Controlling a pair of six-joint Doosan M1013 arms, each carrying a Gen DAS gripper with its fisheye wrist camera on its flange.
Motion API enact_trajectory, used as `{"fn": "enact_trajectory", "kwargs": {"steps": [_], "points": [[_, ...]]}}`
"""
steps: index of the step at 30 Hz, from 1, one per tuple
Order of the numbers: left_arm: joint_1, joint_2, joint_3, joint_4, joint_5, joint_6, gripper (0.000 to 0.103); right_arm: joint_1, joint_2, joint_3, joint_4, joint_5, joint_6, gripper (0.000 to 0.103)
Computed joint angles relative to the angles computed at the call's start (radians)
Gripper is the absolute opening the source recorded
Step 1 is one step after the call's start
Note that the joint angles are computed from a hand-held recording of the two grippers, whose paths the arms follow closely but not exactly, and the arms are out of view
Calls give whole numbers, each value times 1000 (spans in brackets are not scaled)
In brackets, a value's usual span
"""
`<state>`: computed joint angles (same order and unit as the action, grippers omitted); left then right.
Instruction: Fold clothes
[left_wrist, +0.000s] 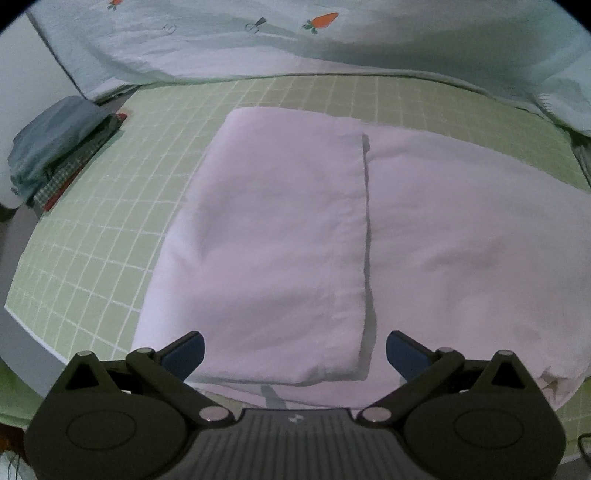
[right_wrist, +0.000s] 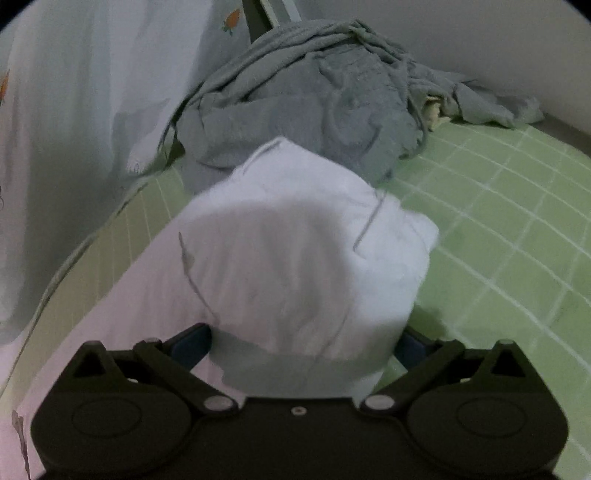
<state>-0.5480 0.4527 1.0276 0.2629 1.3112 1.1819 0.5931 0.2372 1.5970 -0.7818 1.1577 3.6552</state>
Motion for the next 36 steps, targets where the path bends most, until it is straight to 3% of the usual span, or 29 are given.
{"fn": "enact_trajectory", "kwargs": {"steps": [2,3,8,10,13,19,24,33,35,36], "points": [[4,1,-1,-7,5,-11,103,3,5,-1,-12,7,5,102],[6,1,-2,-11,5,-14,103,5,5,-1,-20,6,10,96],[14,4,-5,-22,-9,-22,103,22,31,-39,-49,75,-103,54],[18,3,-2,-31,-17,-14,103,32,45,-67,-69,99,-181,30],[26,-1,4,-38,-31,-10,103,52,84,-134,-102,180,-294,19],[51,-15,21,-49,-60,-9,103,91,151,-252,-193,287,-468,15],[84,-29,44,-78,-90,17,103,126,221,-371,-269,333,-635,15],[138,-46,73,-138,-138,107,103,193,407,-650,-299,275,-959,16],[151,-48,79,-153,-149,144,103,201,461,-728,-233,259,-1046,21],[159,-49,81,-162,-152,163,103,202,486,-757,-176,243,-1136,28]]}}
